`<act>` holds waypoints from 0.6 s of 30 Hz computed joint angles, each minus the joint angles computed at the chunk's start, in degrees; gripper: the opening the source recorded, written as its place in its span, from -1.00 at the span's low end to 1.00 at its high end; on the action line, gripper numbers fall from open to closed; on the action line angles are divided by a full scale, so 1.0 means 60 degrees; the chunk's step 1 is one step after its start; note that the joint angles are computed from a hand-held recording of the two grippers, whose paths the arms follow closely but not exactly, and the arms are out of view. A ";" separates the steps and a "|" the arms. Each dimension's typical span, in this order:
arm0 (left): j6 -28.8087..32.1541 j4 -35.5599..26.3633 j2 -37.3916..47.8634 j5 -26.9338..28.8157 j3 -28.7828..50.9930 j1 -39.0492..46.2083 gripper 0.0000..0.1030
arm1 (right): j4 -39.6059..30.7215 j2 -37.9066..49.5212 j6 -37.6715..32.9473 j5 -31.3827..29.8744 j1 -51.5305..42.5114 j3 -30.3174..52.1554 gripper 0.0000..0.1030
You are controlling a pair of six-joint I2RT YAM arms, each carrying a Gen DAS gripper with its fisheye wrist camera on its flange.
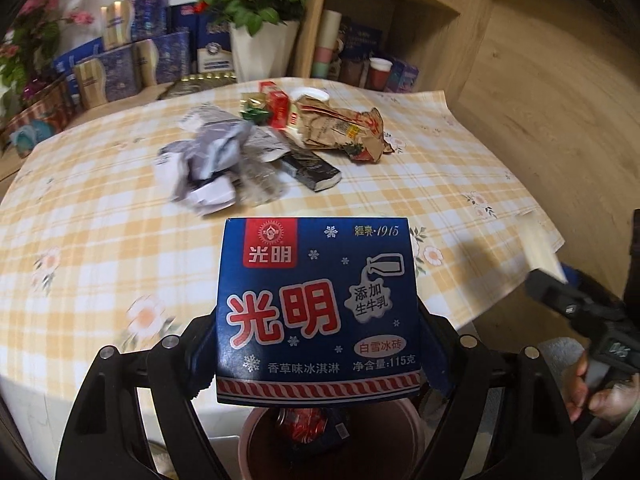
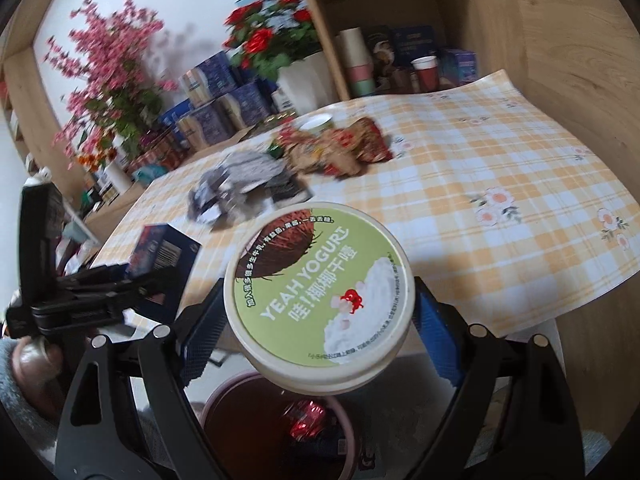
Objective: Collect trash
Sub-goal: 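Carry both items over the brown bin and open the right tool to drop the cup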
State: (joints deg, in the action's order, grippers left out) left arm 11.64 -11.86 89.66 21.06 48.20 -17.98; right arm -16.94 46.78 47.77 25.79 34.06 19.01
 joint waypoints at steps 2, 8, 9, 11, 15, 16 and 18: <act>0.0185 -0.0100 -0.0733 0.0168 -0.0637 0.0492 0.54 | 0.0230 0.0530 0.0335 0.0317 0.0751 0.0025 0.67; 0.1060 -0.0649 -0.2077 0.0667 -0.1912 0.2092 0.54 | 0.1592 0.2952 0.1215 0.0224 0.2459 0.0176 0.67; 0.1220 -0.0772 -0.2242 0.0766 -0.2083 0.2436 0.54 | 0.1753 0.3306 0.1230 0.0181 0.2614 0.0255 0.67; 0.1429 -0.0960 -0.2456 0.0957 -0.2308 0.3003 0.54 | 0.2302 0.4398 0.1190 -0.0117 0.2959 0.0476 0.67; 0.1619 -0.0989 -0.2702 0.1176 -0.2719 0.3868 0.54 | 0.2950 0.6244 0.0947 -0.0636 0.3297 0.1053 0.68; 0.1578 -0.0964 -0.2703 0.1184 -0.2766 0.3930 0.54 | 0.3078 0.6637 0.0868 -0.0815 0.3318 0.1181 0.68; 0.1532 -0.0965 -0.2726 0.1294 -0.2889 0.4158 0.54 | 0.3272 0.7202 0.0820 -0.1180 0.3318 0.1364 0.68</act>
